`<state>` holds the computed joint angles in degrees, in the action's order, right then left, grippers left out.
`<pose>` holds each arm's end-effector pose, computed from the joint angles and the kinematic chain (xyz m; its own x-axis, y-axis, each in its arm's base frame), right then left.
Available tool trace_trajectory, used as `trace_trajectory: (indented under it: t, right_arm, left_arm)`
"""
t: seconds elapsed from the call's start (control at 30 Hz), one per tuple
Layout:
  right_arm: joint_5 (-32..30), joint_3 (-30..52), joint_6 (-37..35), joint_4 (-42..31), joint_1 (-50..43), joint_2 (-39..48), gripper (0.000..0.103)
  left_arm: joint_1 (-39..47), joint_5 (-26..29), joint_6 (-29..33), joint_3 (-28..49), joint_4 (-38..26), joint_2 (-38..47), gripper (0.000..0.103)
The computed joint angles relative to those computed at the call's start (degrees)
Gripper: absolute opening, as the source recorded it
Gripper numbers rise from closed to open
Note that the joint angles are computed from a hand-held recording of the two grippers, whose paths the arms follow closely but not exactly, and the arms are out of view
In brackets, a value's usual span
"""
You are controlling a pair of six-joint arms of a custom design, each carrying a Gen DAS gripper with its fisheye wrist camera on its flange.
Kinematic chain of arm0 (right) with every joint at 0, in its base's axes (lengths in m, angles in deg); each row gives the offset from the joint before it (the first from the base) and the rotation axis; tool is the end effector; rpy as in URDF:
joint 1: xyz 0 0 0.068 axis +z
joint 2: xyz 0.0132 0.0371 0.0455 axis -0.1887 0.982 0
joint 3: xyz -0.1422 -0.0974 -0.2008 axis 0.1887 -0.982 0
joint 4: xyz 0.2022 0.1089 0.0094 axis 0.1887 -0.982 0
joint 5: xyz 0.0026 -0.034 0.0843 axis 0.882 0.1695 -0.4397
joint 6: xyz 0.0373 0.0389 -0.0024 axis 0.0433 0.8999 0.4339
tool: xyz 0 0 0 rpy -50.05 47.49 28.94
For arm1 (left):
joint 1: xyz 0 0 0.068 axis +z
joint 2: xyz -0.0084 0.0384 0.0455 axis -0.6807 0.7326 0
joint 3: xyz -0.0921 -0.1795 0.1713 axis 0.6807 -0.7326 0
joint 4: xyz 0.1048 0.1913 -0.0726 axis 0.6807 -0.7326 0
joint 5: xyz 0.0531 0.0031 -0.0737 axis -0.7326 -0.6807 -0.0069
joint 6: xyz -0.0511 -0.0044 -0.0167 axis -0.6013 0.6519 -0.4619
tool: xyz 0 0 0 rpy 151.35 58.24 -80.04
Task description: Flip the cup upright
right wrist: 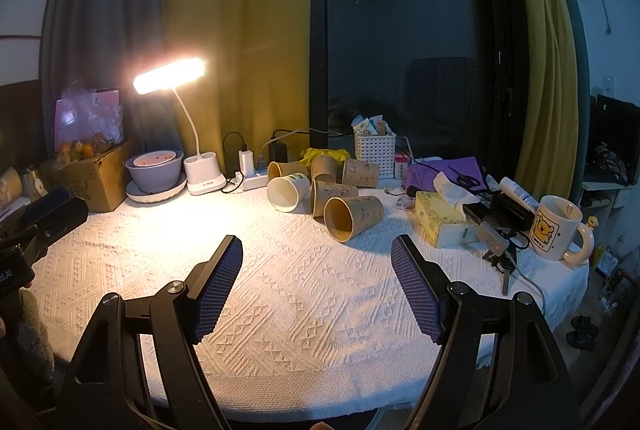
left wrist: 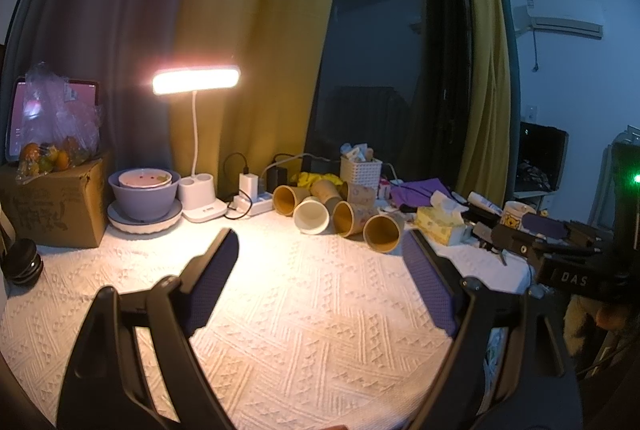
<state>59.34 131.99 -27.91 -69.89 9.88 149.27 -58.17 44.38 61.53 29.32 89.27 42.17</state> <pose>0.3417 0.1307 0.2675 -0.3542 -0.1755 -0.9186 -0.3948 0.9185 -0.0233 0.2779 -0.0644 0.2263 -0.2073 -0.1396 -0.9683 -0.0845 0.9886 -0.1245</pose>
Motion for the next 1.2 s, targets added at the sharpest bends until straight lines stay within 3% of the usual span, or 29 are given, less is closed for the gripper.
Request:
trace_trajectory:
  t: [0.6,0.77,0.93,1.07,1.2]
  right_arm:
    - [-0.5,0.3,0.0,0.0,-0.6,0.5,0.079]
    - [-1.0,1.9,-0.4,-0.4,-0.8,2.5,0.079]
    - [-1.5,6.4,-0.8,-0.4,-1.5,7.5,0.079]
    - [-2.1,14.0,-1.5,-2.4,-2.5,14.6,0.079]
    - [-2.3,23.2,-2.6,-5.2,-3.6,22.1,0.079]
  left_arm:
    - [-0.2,0.0,0.0,-0.2,0.2,0.3,0.085]
    - [0.1,1.0,3.4,2.0,-0.9,2.2,0.085]
    - [2.8,6.3,6.3,8.4,-5.2,7.0,0.085]
    - [5.8,11.9,6.8,17.8,-12.1,13.4,0.085]
    - [7.0,13.9,9.6,28.4,-18.0,20.8,0.085]
